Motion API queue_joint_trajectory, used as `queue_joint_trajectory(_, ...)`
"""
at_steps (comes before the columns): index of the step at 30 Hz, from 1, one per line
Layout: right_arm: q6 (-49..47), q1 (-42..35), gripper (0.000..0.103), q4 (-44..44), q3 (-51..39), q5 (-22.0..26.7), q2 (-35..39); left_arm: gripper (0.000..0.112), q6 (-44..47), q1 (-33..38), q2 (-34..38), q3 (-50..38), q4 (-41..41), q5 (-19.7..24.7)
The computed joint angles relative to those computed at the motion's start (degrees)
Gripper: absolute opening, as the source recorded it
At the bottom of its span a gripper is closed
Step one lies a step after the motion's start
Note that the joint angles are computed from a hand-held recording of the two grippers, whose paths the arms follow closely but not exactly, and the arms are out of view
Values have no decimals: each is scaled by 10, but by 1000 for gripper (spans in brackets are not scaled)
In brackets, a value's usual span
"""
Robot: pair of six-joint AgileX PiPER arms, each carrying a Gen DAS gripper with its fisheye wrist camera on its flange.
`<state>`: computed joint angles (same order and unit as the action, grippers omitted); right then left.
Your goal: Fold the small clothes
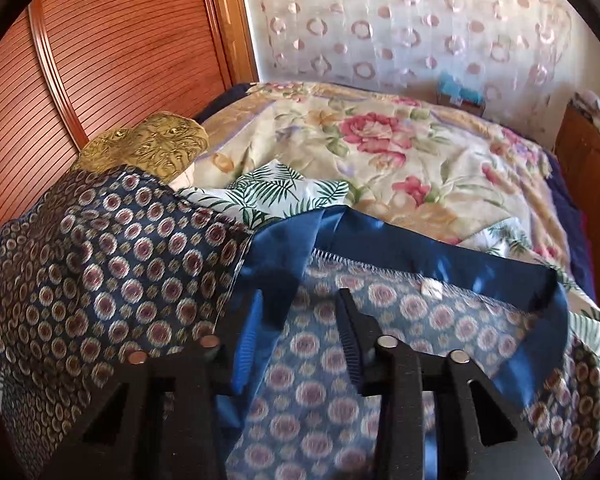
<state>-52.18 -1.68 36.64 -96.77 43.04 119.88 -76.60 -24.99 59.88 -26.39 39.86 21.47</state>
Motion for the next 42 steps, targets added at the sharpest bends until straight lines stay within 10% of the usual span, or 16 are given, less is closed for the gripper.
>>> queue_joint_trajectory(5, 44, 12, 26, -36, -96, 48, 55, 19, 1, -1, 2, -11, 4, 23)
queue_joint_trajectory(8, 55, 18, 2, -44, -149, 68, 81, 6, -65, -47, -13, -23, 72, 81)
queue_joint_trajectory(14, 51, 34, 2, -27, -115, -41, 67, 5, -93, -156, -26, -89, 121, 172)
queue_joint_trajectory(22, 17, 2, 43, 23, -46, -46, 14, 5, 32, -192, 108, -251, 75, 112)
queue_joint_trajectory(29, -152, -72, 49, 169, 173, -73, -147, 5, 219, -248, 288, -368, -89, 35)
queue_joint_trajectory(32, -210, -107, 50, 208, 242, -65, -195, 6, 225, -277, 341, -393, -88, 73)
queue_joint_trajectory(40, -243, -120, 50, 213, 312, -30, -247, 51, 117, -277, 290, -319, -7, 102)
queue_joint_trajectory(42, -249, -99, 50, 222, 326, -26, -251, 79, 70, -267, 259, -279, 24, 95)
